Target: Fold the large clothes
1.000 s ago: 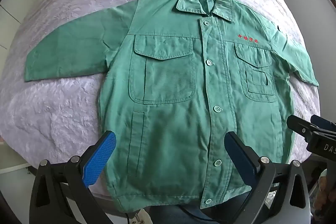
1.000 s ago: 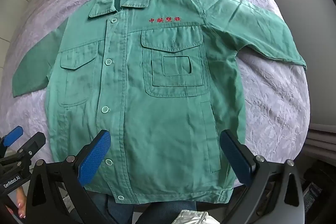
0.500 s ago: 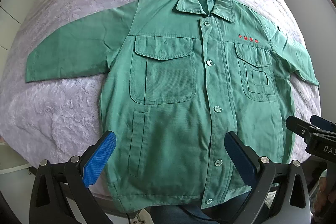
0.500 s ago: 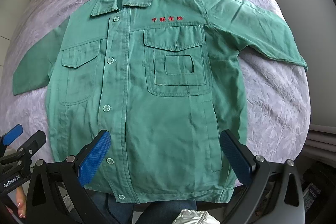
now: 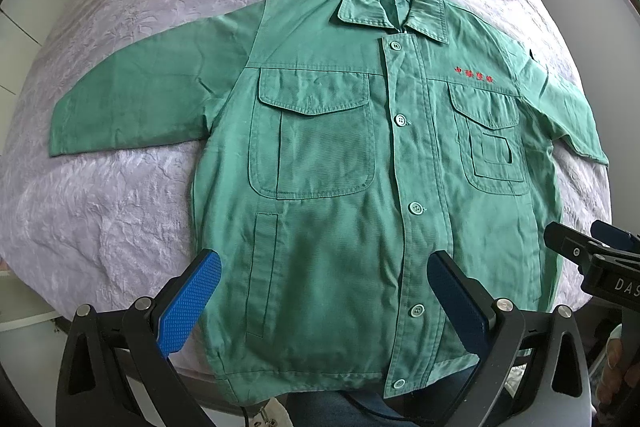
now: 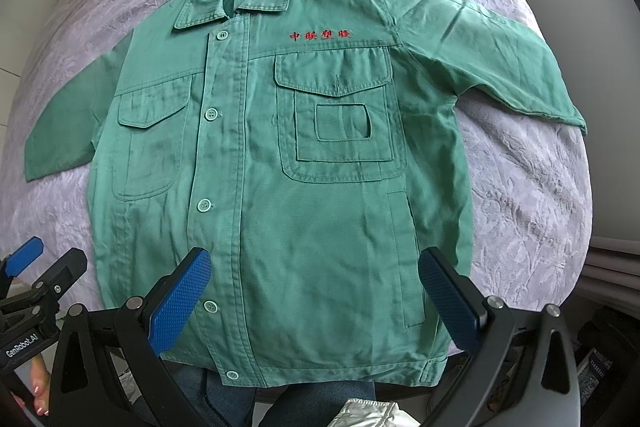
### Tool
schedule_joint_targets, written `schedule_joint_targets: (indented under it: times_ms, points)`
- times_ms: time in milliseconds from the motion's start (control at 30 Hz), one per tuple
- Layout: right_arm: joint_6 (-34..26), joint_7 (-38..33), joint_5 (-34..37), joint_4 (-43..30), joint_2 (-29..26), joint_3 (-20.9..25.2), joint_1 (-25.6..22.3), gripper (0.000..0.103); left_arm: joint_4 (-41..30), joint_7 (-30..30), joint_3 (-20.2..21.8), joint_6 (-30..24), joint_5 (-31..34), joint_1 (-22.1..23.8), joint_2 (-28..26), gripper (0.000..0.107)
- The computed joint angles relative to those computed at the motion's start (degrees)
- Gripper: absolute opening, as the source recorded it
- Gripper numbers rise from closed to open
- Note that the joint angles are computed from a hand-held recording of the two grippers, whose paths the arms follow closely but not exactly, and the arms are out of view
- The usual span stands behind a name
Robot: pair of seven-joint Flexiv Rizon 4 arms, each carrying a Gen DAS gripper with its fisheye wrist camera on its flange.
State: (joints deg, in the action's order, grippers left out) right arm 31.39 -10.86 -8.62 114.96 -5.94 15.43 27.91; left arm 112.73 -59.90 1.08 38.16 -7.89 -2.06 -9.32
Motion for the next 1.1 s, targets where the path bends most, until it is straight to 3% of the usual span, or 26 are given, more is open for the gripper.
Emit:
schedule_joint_targets:
  times_ms: [1100]
  points:
    - [0.2, 0.3, 0.2, 0.0, -0.1, 0.0, 0.2, 0.103, -1.0, -0.7, -0.2, -1.1, 0.3, -0.1, -0.3, 0.103]
